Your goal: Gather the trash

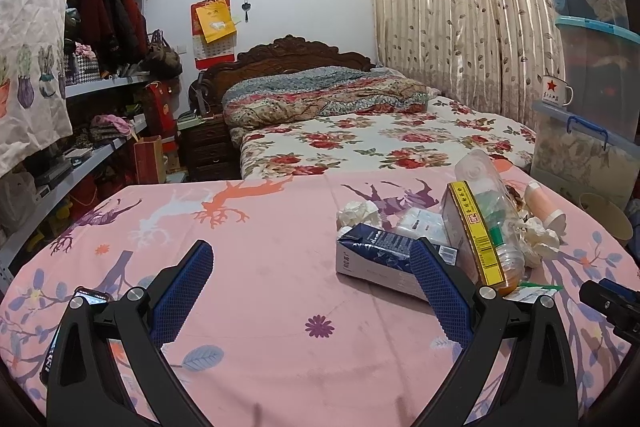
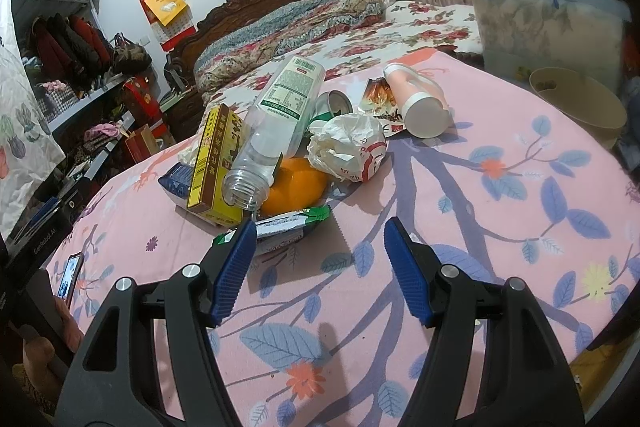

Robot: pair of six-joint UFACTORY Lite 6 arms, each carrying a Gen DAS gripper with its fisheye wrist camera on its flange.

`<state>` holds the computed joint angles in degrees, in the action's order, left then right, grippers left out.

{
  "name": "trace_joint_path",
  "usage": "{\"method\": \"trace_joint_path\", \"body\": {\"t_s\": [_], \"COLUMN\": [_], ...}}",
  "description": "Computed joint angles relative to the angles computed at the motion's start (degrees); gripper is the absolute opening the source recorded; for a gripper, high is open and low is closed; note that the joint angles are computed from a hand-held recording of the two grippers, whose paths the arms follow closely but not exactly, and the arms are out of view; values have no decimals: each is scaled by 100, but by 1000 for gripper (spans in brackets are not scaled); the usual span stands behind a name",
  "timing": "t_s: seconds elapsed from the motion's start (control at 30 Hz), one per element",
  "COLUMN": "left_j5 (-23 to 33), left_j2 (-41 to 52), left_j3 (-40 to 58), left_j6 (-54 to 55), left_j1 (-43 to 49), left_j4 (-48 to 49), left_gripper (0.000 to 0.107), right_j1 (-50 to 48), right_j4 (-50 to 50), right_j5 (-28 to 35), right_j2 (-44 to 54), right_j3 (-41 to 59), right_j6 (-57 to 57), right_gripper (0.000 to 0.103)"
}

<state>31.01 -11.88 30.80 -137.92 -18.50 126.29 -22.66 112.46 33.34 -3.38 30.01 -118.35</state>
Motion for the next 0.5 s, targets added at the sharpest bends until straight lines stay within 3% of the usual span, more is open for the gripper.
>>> {"method": "trace_joint_path", "body": {"t_s": [0.33,0.5], "left_j5": [-57,-416], "left_j2": [51,-62], "left_j3": [-4,-72], "left_j6": [-40,-531], "left_j1": [-3,200], "left_j4": [112,728], "left_gripper": [94,94], "right_j1": [4,49], "right_j4": [-46,31], "right_j5": [-18,-39], "right_j2": [-13,-16], "right_j3": [10,-38], "right_j6": [58,-13], "right_gripper": [67,67]}}
